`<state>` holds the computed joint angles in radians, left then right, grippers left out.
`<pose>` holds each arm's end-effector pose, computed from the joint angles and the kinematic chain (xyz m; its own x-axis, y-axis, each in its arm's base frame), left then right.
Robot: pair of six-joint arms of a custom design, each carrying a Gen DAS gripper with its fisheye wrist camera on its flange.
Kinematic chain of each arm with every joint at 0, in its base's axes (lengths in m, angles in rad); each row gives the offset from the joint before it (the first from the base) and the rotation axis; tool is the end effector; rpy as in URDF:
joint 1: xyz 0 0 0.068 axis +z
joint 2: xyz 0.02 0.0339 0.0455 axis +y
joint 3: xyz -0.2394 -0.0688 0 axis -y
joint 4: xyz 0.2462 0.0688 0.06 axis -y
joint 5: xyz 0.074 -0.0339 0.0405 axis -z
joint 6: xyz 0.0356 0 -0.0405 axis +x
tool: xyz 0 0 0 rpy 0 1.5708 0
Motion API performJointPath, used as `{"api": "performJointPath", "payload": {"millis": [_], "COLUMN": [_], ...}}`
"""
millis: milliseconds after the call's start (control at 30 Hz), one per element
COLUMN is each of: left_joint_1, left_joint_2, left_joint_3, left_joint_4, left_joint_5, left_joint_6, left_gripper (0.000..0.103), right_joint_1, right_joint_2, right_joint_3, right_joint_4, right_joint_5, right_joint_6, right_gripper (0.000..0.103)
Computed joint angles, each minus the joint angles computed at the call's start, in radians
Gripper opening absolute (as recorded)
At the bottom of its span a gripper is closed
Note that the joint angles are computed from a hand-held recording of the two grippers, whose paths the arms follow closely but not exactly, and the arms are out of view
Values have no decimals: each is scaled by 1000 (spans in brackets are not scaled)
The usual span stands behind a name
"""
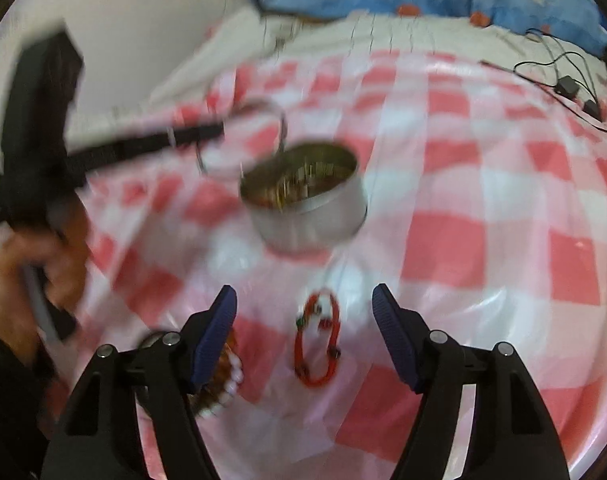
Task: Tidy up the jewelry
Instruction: 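Carry the silver bangle into the tin with left tool while right tool carries red bracelet, then open both tools over the tin and move them back to the pile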
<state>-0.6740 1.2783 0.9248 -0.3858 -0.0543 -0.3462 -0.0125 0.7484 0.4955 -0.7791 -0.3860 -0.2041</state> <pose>0.2228 -0.1755 0.2400 -0.6960 0.1223 -0.7075 0.3781 0.9001 -0.2163 0.1530 0.0115 0.1811 -0.8036 -0.1777 -0.5679 -0.3518 0.9117 0.2124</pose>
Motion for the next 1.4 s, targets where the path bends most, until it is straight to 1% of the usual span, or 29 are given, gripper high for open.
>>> {"api": "performJointPath", "payload": {"millis": [67, 100, 133, 167, 233, 300, 433, 533, 600, 667, 700, 767, 833, 900, 967, 1000, 1033, 1067, 1133, 1200, 1233, 1267, 1300, 1333, 1400], "left_joint_1": [9, 10, 12, 12, 14, 16, 22, 20, 16, 19, 19, 17, 26, 35, 46, 52, 56, 59, 55, 37, 26, 7, -29, -60, -132], "left_joint_2": [1, -1, -2, -6, -8, -11, 18, 69, 123, 200, 242, 271, 251, 200, 148, 118, 95, 62, -23, -118, -149, -193, -238, -270, -335], "left_joint_3": [-11, -15, -18, -21, -24, -23, -2, 36, 71, 116, 141, 158, 148, 127, 107, 94, 83, 64, 6, -67, -93, -128, -164, -187, -233], "left_joint_4": [5, 6, 6, 5, 8, 9, 11, 12, 9, -3, -12, -23, -27, -42, -68, -82, -93, -107, -129, -156, -167, -184, -202, -218, -258], "left_joint_5": [8, 10, 12, 12, 13, 12, 13, 15, 17, 30, 29, 12, 7, -18, -33, -37, -40, -43, -52, -67, -69, -73, -94, -117, -162], "left_joint_6": [-4, -5, -6, -6, -4, -1, 3, 12, 17, 24, 35, 38, 37, 48, 56, 59, 60, 59, 51, 25, 12, -5, -32, -53, -103], "left_gripper": [4, 4, 4, 4, 4, 4, 4, 4, 4, 4, 5, 5, 6, 7, 9, 10, 12, 15, 22, 35, 37, 41, 43, 46, 47], "right_joint_1": [100, 107, 82, 31, -38, -110, -200, -169, -135, -99, -58, -18, 31, 74, 126, 145, 163, 167, 144, 107, 79, 42, 11, -56, -188], "right_joint_2": [15, 2, 4, 8, -11, -32, -54, -38, 3, 46, 77, 133, 203, 272, 383, 416, 430, 415, 326, 199, 105, 5, -68, -173, -294], "right_joint_3": [-42, -52, -43, -33, -23, -3, 52, 88, 117, 142, 158, 178, 204, 224, 266, 273, 268, 250, 197, 148, 113, 76, 49, 11, -30], "right_joint_4": [35, 38, 23, 8, -3, -25, -29, 14, 56, 97, 127, 176, 225, 273, 288, 293, 309, 319, 302, 240, 183, 119, 66, -25, -168], "right_joint_5": [113, 121, 90, 33, -19, -102, -192, -176, -150, -122, -87, -51, -16, 15, 59, 88, 128, 144, 130, 105, 88, 64, 40, -7, -85], "right_joint_6": [24, 24, 10, -10, -29, -43, -43, 7, 30, 41, 54, 58, 71, 84, 82, 81, 87, 92, 97, 93, 85, 76, 69, 42, -36], "right_gripper": [50, 39, 14, 8, 8, 8, 8, 8, 8, 8, 8, 8, 8, 8, 9, 13, 35, 45, 47, 47, 48, 48, 50, 55, 58]}}
